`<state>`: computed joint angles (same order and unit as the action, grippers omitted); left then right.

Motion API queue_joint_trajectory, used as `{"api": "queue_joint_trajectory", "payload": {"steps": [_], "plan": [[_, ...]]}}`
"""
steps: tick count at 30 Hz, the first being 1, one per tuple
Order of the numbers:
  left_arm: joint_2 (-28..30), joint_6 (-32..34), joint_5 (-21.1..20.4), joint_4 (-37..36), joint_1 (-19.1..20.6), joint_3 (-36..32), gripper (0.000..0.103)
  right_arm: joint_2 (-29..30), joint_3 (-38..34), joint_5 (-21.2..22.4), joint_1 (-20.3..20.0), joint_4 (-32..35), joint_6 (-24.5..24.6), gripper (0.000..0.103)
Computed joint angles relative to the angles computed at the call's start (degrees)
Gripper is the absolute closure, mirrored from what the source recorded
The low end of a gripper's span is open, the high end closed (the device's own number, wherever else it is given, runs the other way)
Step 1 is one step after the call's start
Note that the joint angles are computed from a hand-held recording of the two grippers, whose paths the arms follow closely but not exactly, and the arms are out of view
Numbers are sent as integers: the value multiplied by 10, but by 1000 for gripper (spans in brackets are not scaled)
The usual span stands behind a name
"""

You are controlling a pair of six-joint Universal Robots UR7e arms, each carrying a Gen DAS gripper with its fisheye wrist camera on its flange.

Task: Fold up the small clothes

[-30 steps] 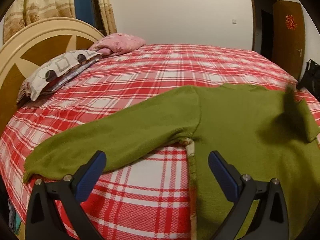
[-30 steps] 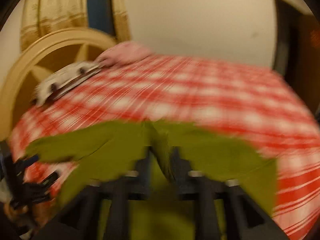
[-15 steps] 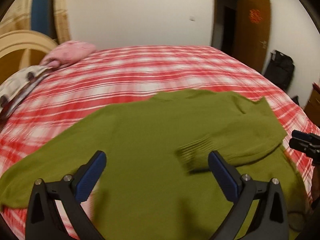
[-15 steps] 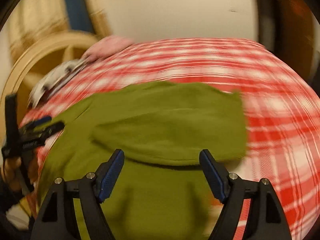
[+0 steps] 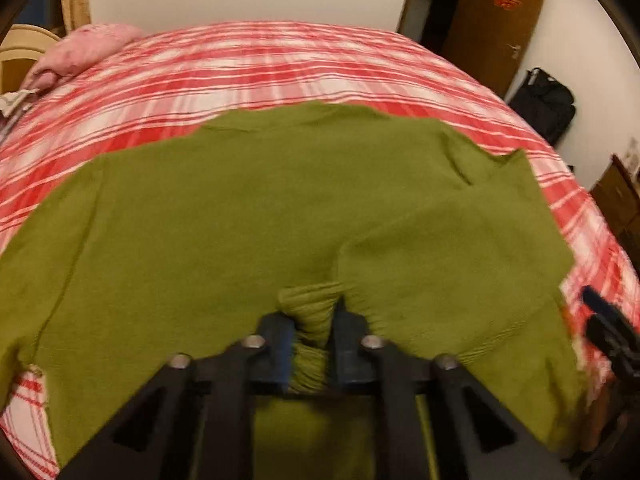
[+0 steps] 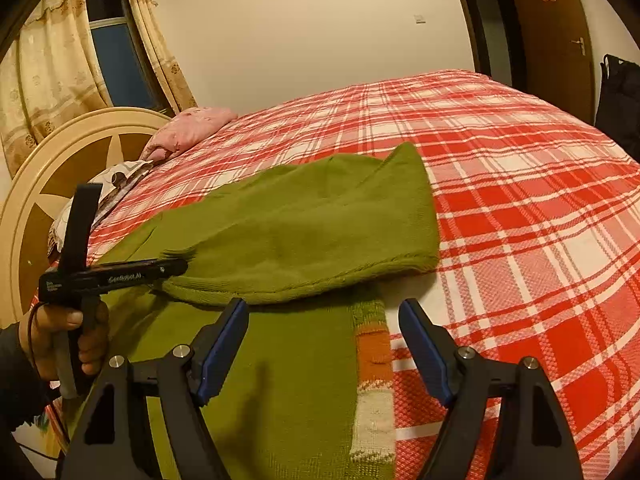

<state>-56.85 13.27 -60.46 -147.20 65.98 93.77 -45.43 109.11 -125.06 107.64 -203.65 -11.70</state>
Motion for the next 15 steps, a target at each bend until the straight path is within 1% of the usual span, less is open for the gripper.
{"api": "queue_joint_trajectory", "payload": {"steps": [1,4,8,10,15], "plan": [[-4,3,4,-14,-4,8,92,0,0,1,-2,2,4,25],[-11,29,3,-46,-12,17,93,-3,5,6,-6,-7,15,25],[-22,38,2,-63,-15,4,93,-3,5,7,-7,-12,20,25],[-33,45,3,-74,-13,-1,94,-3,5,7,-8,-10,18,25],[-34,47,16,-73,0,-31,94,-2,1,4,-9,7,22,25]]}}
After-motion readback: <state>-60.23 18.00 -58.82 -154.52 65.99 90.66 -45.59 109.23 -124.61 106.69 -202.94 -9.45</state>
